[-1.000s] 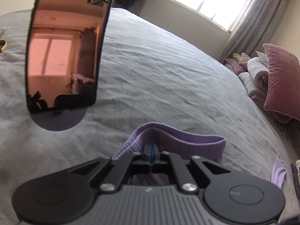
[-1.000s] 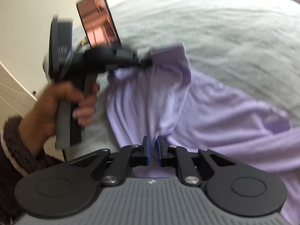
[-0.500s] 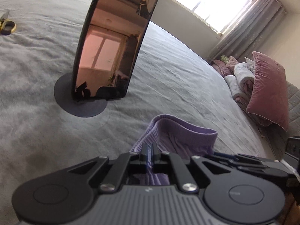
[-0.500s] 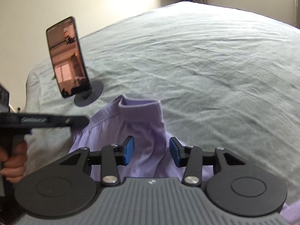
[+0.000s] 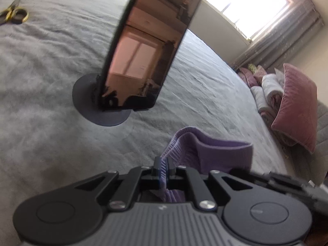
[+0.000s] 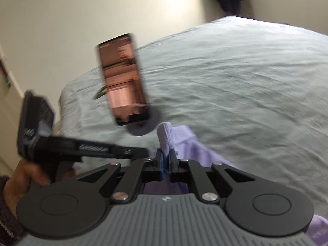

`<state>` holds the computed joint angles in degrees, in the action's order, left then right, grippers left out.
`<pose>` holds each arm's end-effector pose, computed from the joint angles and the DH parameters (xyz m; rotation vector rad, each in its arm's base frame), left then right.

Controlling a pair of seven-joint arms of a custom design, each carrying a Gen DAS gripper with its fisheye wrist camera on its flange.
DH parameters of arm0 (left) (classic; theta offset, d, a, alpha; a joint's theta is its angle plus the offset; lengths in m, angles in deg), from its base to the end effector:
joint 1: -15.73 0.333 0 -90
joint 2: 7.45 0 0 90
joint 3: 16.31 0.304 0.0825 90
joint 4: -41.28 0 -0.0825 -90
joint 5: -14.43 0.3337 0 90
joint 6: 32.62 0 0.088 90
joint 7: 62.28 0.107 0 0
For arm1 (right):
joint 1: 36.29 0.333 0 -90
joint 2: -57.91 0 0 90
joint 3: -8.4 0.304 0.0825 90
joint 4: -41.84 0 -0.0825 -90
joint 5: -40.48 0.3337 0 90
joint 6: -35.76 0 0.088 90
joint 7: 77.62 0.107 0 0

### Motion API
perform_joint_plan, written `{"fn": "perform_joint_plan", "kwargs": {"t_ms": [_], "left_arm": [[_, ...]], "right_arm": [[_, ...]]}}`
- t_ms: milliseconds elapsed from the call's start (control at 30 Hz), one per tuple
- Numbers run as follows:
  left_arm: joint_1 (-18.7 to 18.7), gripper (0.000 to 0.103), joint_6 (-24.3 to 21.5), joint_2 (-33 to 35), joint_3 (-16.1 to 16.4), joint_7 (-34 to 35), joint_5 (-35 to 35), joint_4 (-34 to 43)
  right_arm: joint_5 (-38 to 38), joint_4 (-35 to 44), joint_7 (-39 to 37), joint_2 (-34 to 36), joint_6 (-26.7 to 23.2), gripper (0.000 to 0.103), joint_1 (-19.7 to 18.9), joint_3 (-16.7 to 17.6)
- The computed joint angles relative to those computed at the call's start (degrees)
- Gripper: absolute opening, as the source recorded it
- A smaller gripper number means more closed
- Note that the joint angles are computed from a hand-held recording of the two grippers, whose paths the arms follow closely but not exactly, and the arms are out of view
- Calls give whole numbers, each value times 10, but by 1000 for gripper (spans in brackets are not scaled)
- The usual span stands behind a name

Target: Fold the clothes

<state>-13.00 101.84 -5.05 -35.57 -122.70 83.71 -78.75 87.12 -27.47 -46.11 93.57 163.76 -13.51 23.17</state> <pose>0.3691 -0.3866 0.4467 -2.4085 0.7362 -1.1534 0.5836 0.4061 0.4834 -2.1624 0.4003 0.2046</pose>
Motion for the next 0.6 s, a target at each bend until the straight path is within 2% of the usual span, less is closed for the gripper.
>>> {"fn": "perform_joint_plan", "kwargs": {"t_ms": [67,233,367,500,600], "left_arm": [[-2,11,-5,-12,-2,-27,7,-12],[-6,12,-36,-25,-13,-41,3,-19],[-5,12,-38,-41,-18,-63,37,-32],[1,12,-5,-42,-19,-74,105,-30],[4,12,16,-22,-16,-29,100,-8]], "right_arm": [[-4,-20,-13,-11,2,6,6,2],[-36,-42,-13,-13,19,6,36,-6],[-66,-49,1,-5,37,8,57,-14],[-77,-74,-8,-15,62,16,63,-11],[-77,-90,-10,-26,78,16,64,-9]]}}
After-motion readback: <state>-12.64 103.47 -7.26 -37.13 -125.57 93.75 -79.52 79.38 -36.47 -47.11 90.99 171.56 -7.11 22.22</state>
